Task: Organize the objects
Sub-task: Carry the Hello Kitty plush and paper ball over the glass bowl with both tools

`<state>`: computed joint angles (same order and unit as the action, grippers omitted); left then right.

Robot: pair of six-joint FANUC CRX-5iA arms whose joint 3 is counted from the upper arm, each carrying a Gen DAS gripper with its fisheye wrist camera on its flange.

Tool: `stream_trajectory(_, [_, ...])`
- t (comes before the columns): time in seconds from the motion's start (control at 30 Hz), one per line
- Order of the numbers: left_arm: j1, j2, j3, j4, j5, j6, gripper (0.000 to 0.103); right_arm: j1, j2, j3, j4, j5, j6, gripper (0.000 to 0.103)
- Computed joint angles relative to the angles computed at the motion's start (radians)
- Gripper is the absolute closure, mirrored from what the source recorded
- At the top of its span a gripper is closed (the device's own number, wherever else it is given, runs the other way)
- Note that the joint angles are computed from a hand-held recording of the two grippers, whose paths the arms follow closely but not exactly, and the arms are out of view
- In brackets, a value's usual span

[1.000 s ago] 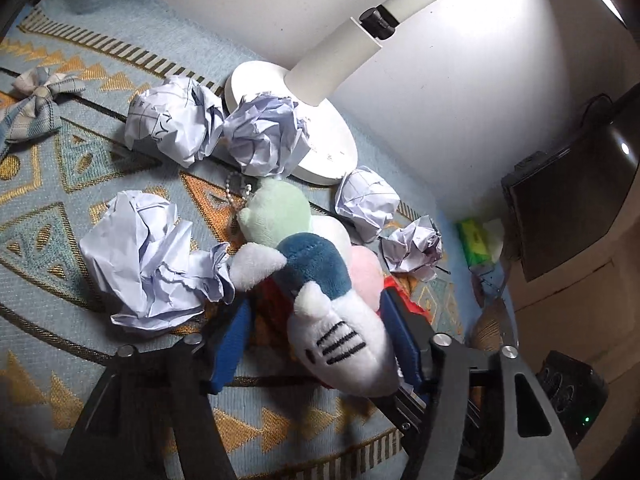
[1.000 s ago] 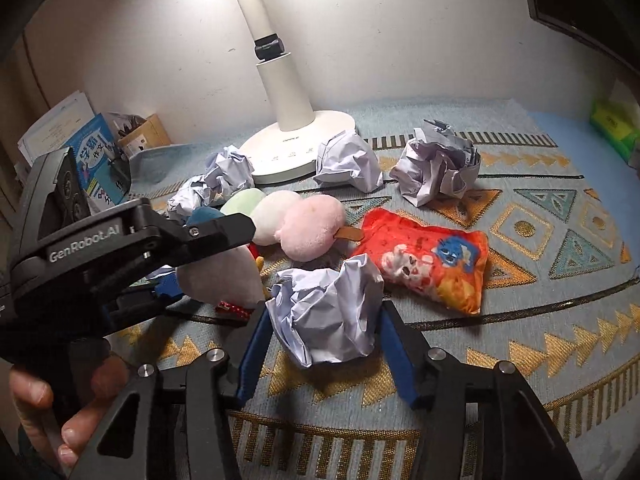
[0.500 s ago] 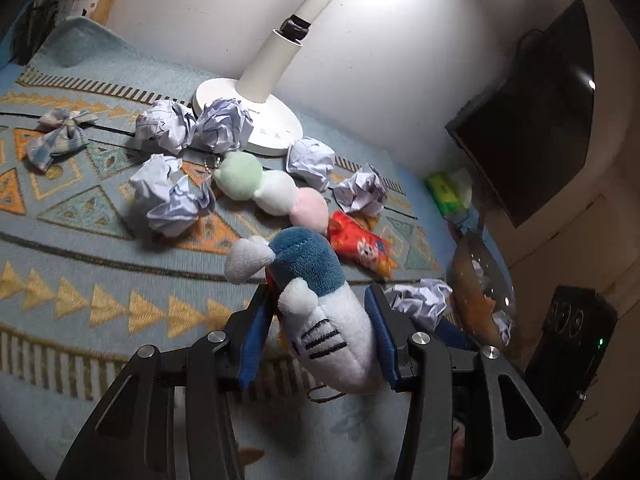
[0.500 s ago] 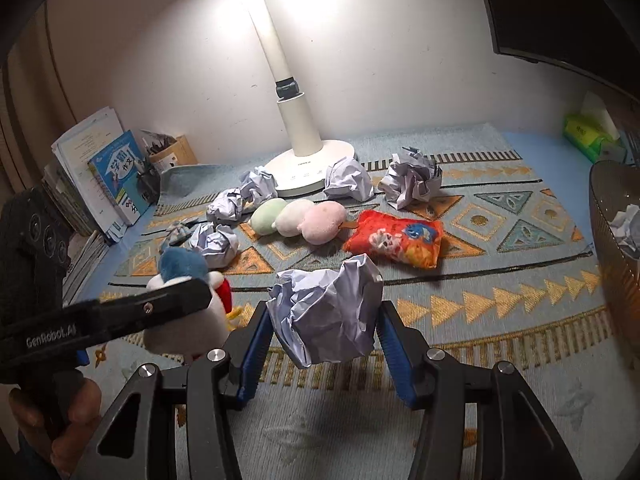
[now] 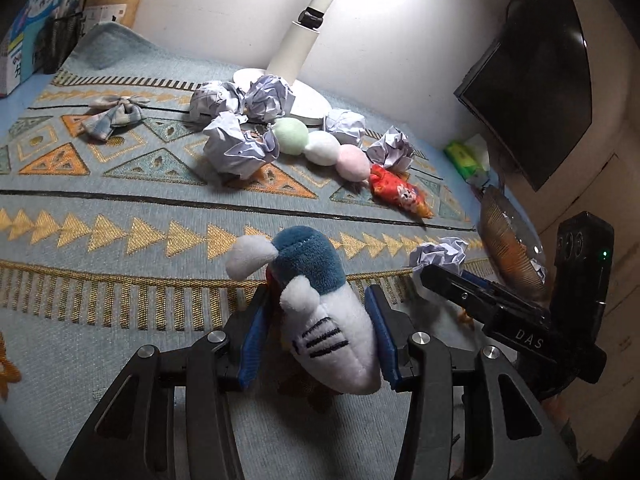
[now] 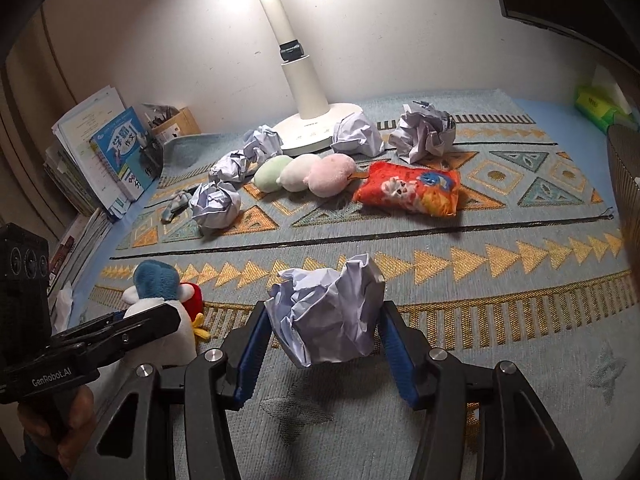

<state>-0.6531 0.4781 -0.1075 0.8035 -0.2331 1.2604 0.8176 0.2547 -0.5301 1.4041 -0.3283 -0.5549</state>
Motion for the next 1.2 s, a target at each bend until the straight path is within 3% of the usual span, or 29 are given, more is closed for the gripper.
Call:
stream_trajectory(0.07, [0.009,0.009,0.05,-0.158,-0.025,0.133,0.059,0.014,0.01,0.015,-0.034,-0.009,0.039,0.05])
stream_trajectory(0.2, [0.009,0.027,0.105,-0.314,-0.041,0.263,0.057,0.052,0.037,0.059,-0.172,-0.049,0.178,0.049])
stream_trajectory(0.27, [0.003,0.023,0.076,-0.257,-0.008,0.211,0.056,0.053,0.04,0.064,-0.2,-0.046,0.196,0.034])
stream_trajectory(0.4, [-0.005,0.018,0.038,-0.145,0.028,0.118,0.056,0.045,0.039,0.062,-0.207,-0.036,0.188,0.031])
stream_trajectory(0.43, [-0.007,0.018,0.034,-0.131,0.033,0.105,0.056,0.045,0.04,0.062,-0.206,-0.039,0.183,0.031])
stream_trajectory(0.53, [-0.004,0.019,0.053,-0.206,0.023,0.167,0.056,0.034,0.032,0.045,-0.13,-0.031,0.123,0.05])
stream_trajectory(0.67, [0.0,0.022,0.078,-0.272,0.003,0.22,0.058,0.046,0.019,0.03,-0.055,-0.08,0.062,0.05])
stream_trajectory(0.73, [0.0,0.027,0.118,-0.358,-0.027,0.296,0.059,0.042,-0.001,0.014,-0.033,-0.07,0.03,0.05])
stream_trajectory(0.83, [-0.018,0.029,0.149,-0.347,-0.027,0.268,0.063,0.058,-0.05,-0.008,-0.029,-0.122,0.019,0.05])
stream_trajectory(0.93, [-0.046,0.043,0.245,-0.452,-0.049,0.318,0.063,0.086,-0.125,-0.041,-0.022,-0.238,0.011,0.05])
stream_trajectory(1.03, [-0.084,0.077,0.44,-0.745,-0.174,0.525,0.063,0.096,-0.203,-0.084,-0.05,-0.313,0.031,0.05])
stream_trajectory(1.07, [-0.089,0.077,0.459,-0.779,-0.186,0.536,0.06,0.089,-0.23,-0.107,-0.053,-0.305,0.029,0.05])
stream_trajectory(1.13, [-0.077,0.077,0.452,-0.716,-0.226,0.478,0.044,0.072,-0.27,-0.154,-0.03,-0.277,-0.002,0.05])
stream_trajectory(1.17, [-0.07,0.078,0.455,-0.719,-0.27,0.495,0.026,0.063,-0.28,-0.173,-0.016,-0.262,-0.026,0.05])
stream_trajectory(1.2, [-0.071,0.077,0.463,-0.773,-0.313,0.564,0.015,0.055,-0.283,-0.186,-0.012,-0.242,-0.045,0.05])
